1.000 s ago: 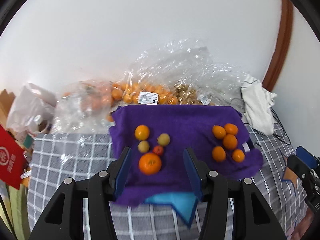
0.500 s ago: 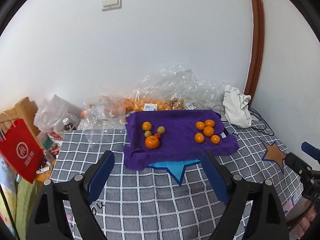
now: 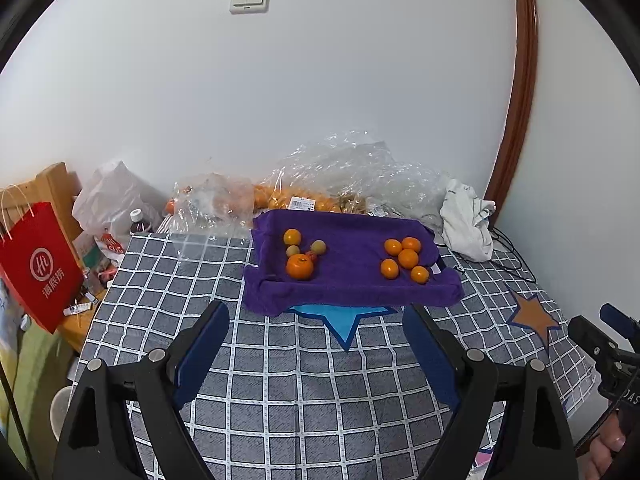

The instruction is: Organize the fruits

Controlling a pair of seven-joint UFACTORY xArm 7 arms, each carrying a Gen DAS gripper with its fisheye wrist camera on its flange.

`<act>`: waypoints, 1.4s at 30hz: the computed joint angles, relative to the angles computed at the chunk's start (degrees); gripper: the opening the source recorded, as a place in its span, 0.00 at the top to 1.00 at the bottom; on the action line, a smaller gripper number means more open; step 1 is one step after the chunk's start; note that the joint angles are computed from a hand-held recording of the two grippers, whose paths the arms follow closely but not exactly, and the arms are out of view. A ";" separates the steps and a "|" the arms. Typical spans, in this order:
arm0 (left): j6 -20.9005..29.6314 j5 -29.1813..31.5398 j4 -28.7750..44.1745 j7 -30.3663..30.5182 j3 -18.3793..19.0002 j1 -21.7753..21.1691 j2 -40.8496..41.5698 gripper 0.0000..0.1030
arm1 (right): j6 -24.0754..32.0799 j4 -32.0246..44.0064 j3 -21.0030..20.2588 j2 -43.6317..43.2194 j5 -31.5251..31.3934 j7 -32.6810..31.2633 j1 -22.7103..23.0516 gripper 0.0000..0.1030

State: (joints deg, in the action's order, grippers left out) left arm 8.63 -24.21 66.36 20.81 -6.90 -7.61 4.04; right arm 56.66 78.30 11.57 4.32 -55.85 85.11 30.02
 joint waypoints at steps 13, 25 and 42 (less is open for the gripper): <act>0.46 -1.27 -0.41 1.13 0.05 0.00 -0.49 0.15 | 0.44 0.94 -0.25 1.09 0.16 -0.46 0.93 0.04; 0.57 -2.43 -0.68 2.52 0.16 -0.27 -0.91 0.15 | 0.23 0.56 -0.29 0.77 -0.23 0.14 0.94 0.04; 0.32 -2.92 -0.96 2.95 0.34 -0.55 -1.21 0.15 | 1.28 1.03 -0.05 0.92 -0.48 0.07 1.14 0.04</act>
